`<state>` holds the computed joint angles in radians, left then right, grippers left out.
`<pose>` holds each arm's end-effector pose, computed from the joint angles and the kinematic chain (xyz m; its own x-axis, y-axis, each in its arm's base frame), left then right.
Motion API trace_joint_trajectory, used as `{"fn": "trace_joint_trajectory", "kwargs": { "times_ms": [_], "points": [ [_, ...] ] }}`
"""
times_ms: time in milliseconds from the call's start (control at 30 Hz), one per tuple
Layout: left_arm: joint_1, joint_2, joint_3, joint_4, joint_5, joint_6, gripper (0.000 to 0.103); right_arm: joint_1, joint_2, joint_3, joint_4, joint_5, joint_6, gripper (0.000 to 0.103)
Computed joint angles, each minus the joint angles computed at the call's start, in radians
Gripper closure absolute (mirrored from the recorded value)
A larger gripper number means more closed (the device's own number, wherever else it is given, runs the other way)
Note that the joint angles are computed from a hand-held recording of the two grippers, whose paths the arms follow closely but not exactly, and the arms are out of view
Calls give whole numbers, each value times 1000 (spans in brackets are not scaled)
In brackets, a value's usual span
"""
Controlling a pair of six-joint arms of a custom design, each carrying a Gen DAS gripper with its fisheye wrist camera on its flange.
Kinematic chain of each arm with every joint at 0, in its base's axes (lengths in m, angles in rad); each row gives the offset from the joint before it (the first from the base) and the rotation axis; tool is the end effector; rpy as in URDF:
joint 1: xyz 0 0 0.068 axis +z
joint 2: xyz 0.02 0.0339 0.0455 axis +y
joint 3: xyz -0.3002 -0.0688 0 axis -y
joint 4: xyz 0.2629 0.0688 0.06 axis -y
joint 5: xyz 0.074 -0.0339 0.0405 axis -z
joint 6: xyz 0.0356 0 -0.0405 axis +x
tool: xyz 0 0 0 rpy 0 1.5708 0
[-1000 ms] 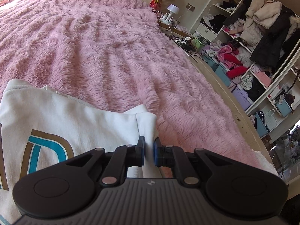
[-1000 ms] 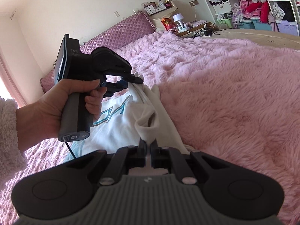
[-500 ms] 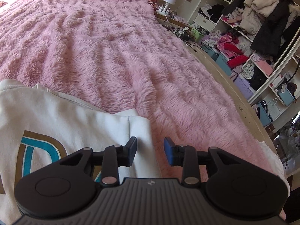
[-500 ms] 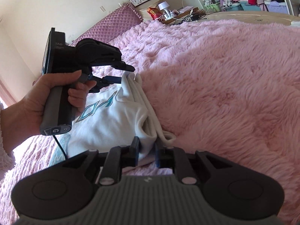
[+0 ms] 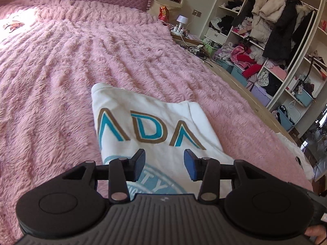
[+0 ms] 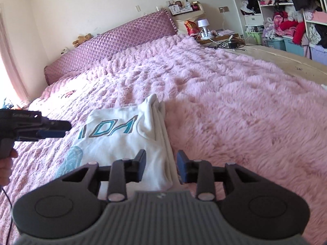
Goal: Fold small clothes
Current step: 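Open both tools and release the folded sweatshirt, then grasp and press the folded sweatshirt edges with both tools to square it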
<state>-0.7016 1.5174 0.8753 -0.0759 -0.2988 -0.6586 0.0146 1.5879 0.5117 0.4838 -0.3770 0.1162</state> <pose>0.2602 -0.2062 0.2328 -0.6713 -0.1985 -0.7141 0.0464 0.9503 -0.3078 0.2914 0.0174 0.1509 -0.5915 0.0992 -0.8002 -0.2521 0.9199 0.3003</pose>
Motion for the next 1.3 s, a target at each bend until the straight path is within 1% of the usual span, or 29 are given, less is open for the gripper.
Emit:
{"fn": "trace_joint_trajectory", "kwargs": {
  "times_ms": [100, 167, 200, 267, 367, 467, 533, 600, 633, 667, 700, 800, 900, 933, 967, 1000, 1100, 1200, 1233, 1300],
  "points": [
    [-74, -115, -145, -8, -96, -31, 52, 22, 27, 27, -1, 20, -67, 73],
    [-118, -164, -214, -5, -120, -58, 51, 29, 51, 47, -17, 15, -87, 72],
    [-138, -179, -243, 3, -125, -65, 51, 35, 60, 54, -22, 16, -90, 68],
    [-176, -176, -269, 11, -144, -68, 51, 53, 79, 63, -29, 42, -98, 66],
    [-197, -156, -297, 57, -129, -49, 52, 75, 92, 63, -26, 58, -106, 66],
    [-230, -124, -299, 82, -156, -8, 52, 99, 100, 62, -26, 83, -122, 66],
    [-232, -102, -292, 91, -146, 23, 52, 108, 106, 65, -27, 93, -126, 66],
    [-244, -79, -288, 95, -163, 34, 53, 113, 115, 74, -30, 99, -126, 66],
    [-244, -70, -286, 100, -163, 41, 65, 114, 117, 76, -31, 99, -127, 66],
    [-243, -64, -289, 109, -157, 49, 73, 114, 117, 77, -33, 101, -129, 66],
    [-238, -65, -302, 136, -138, 60, 87, 114, 118, 79, -34, 101, -130, 66],
    [-254, -58, -313, 158, -166, 56, 89, 112, 123, 82, -38, 98, -136, 66],
    [-283, -45, -295, 134, -213, 46, 90, 112, 131, 86, -41, 96, -134, 66],
    [-290, -41, -287, 121, -224, 43, 91, 113, 136, 88, -44, 93, -135, 68],
    [-296, -34, -270, 97, -239, 37, 91, 111, 140, 91, -47, 85, -136, 82],
    [-302, -28, -254, 74, -249, 21, 92, 112, 143, 93, -48, 82, -137, 103],
    [-306, -39, -221, 19, -264, -38, 93, 120, 138, 102, -63, 111, -148, 103],
    [-306, -69, -194, -34, -278, -94, 94, 99, 80, 86, -50, 94, -150, 103],
    [-307, -66, -180, -56, -284, -104, 94, 92, 66, 82, -48, 89, -153, 103],
    [-294, -23, -146, -108, -265, -124, 94, 76, 67, 90, -70, 74, -164, 103]
  ]
}}
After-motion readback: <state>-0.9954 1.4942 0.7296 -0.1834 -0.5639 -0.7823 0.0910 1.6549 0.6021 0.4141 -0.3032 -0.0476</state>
